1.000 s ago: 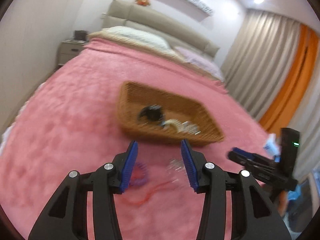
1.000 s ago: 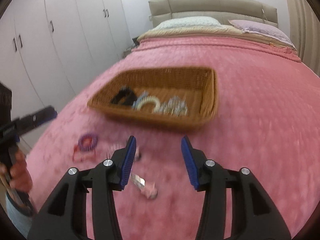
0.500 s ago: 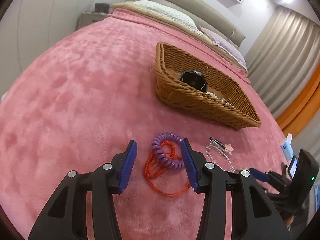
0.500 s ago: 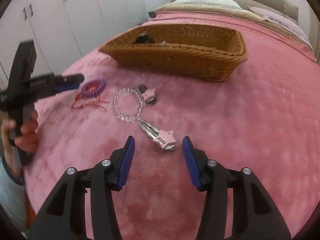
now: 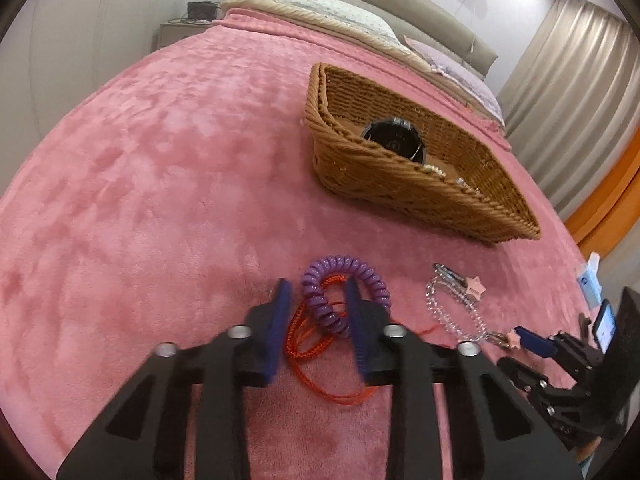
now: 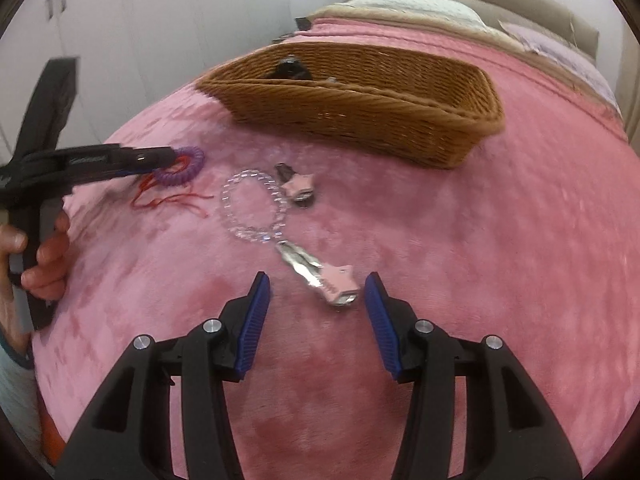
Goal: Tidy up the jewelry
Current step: 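Grasp the purple coil hair tie with the left tool while the right tool grasps the pink star keychain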
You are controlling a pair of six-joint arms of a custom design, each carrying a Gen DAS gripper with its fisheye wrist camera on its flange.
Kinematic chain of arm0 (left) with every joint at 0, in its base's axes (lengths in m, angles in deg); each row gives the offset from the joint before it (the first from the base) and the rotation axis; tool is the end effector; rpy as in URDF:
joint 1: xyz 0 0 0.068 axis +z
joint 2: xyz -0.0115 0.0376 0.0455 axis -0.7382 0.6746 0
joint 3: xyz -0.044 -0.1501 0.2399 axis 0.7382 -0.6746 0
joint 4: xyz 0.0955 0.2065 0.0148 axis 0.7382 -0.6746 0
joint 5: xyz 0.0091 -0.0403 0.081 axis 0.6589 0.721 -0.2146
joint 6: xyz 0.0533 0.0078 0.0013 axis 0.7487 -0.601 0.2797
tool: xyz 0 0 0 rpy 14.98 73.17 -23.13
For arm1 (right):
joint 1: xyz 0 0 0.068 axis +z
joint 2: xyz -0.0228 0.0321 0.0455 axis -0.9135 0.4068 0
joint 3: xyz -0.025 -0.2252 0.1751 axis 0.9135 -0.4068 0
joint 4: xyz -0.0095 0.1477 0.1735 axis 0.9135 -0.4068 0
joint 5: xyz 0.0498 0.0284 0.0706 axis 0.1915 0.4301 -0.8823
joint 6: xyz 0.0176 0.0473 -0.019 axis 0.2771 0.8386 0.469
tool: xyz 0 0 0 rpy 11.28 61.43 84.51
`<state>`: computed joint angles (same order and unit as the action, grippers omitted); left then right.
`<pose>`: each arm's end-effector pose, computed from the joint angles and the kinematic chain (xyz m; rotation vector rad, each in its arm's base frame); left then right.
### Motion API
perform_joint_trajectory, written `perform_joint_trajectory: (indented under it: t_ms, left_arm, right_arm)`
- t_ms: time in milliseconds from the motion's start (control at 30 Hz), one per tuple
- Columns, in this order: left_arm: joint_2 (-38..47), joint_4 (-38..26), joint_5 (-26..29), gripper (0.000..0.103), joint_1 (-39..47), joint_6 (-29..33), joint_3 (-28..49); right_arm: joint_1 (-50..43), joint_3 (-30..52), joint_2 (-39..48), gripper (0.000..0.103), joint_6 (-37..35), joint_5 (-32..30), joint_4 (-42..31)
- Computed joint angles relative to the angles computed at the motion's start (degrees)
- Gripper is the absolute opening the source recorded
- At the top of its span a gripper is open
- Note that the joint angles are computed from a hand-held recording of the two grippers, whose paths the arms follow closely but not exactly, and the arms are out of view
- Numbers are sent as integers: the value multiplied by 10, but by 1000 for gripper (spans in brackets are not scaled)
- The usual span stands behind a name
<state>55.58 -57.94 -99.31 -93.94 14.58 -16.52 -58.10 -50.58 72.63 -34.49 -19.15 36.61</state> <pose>0.2072 -0.1947 0.0791 -0.4272 2.3467 -0.3031 0.2474 0.0490 0.0764 -0.8698 2.3555 0.4213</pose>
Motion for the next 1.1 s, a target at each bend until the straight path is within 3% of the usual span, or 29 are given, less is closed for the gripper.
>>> perform_joint_trajectory:
  t_ms: [233, 500, 567, 633, 900, 1100]
  left_arm:
    - [-4, -26, -38, 13, -20, 5, 12]
    - [-16, 19, -67, 9, -37, 9, -16]
    - [-16, 26, -66, 9, -37, 10, -18]
    - [-17, 54, -65, 8, -40, 12, -32]
    - [-24, 154, -73, 8, -56, 25, -78]
    - [-30, 157, -84, 8, -67, 26, -80]
  right_arm:
    - [17, -29, -30, 46, -39, -15, -14]
    - [10, 0, -4, 46, 12, 1, -10]
    - [16, 1, 0, 37, 17, 7, -3]
    - [23, 0, 1, 21, 13, 7, 1]
    - [34, -28, -8, 21, 1, 12, 36]
    - [-2, -17, -21, 21, 11, -12, 10]
